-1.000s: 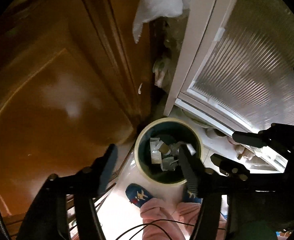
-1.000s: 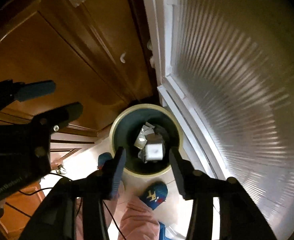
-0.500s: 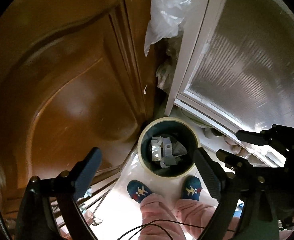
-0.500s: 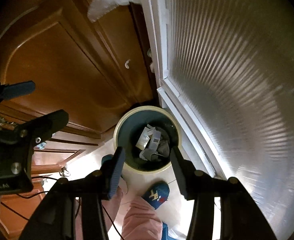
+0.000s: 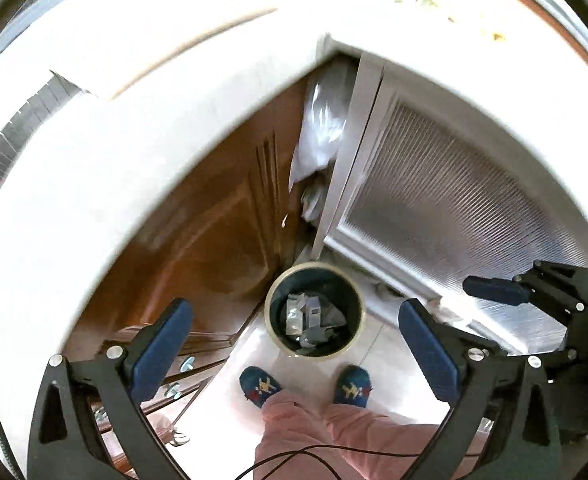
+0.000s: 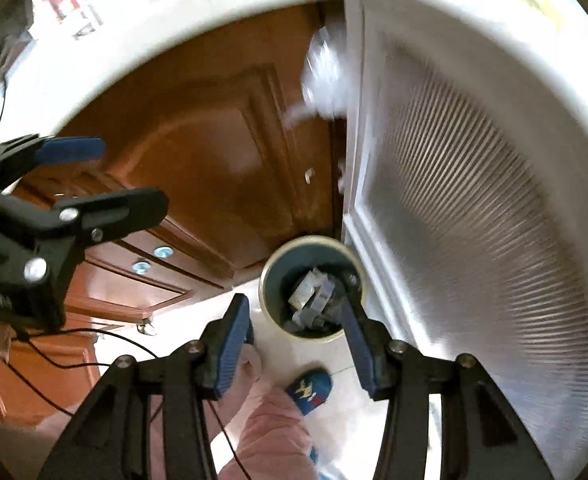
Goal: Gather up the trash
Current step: 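Open both tools to drop the sachet and carton into the bin, then raise both tools back toward the remaining trash on the counter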
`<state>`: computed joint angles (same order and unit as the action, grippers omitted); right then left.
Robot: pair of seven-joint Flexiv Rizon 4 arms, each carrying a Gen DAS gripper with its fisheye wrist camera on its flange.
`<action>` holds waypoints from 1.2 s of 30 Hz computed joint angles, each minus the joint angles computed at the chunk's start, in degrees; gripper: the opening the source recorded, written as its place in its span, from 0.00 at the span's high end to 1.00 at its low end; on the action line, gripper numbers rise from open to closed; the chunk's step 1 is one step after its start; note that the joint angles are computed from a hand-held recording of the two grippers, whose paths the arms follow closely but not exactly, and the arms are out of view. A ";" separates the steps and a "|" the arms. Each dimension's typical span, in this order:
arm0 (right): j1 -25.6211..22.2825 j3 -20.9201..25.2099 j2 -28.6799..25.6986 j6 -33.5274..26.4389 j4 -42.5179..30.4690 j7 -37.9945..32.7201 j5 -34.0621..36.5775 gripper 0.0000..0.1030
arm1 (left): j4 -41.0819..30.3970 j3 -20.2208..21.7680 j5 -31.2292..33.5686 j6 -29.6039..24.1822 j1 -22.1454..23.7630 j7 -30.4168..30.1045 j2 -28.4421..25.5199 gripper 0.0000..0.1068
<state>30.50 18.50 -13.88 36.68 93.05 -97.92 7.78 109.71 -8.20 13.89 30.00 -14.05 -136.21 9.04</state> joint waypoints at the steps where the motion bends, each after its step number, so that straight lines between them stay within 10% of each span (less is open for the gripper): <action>1: -0.30 0.21 0.79 0.08 -0.29 -1.36 0.21 0.53 | -0.50 0.01 -0.21 -0.37 -0.02 0.00 0.58 0.05; 17: -2.52 -2.06 7.43 5.77 -8.94 -8.62 4.79 0.53 | -21.31 -4.54 8.25 -7.45 3.24 0.97 1.30 0.05; 36: -0.81 -6.91 -3.87 20.79 -19.44 5.39 -17.18 0.53 | -45.51 1.51 10.21 -9.06 -1.21 14.24 -15.03 0.05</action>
<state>29.69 11.59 -17.74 57.47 73.61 -92.53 -9.40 64.19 -6.69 24.10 20.95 -15.27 -121.97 -5.98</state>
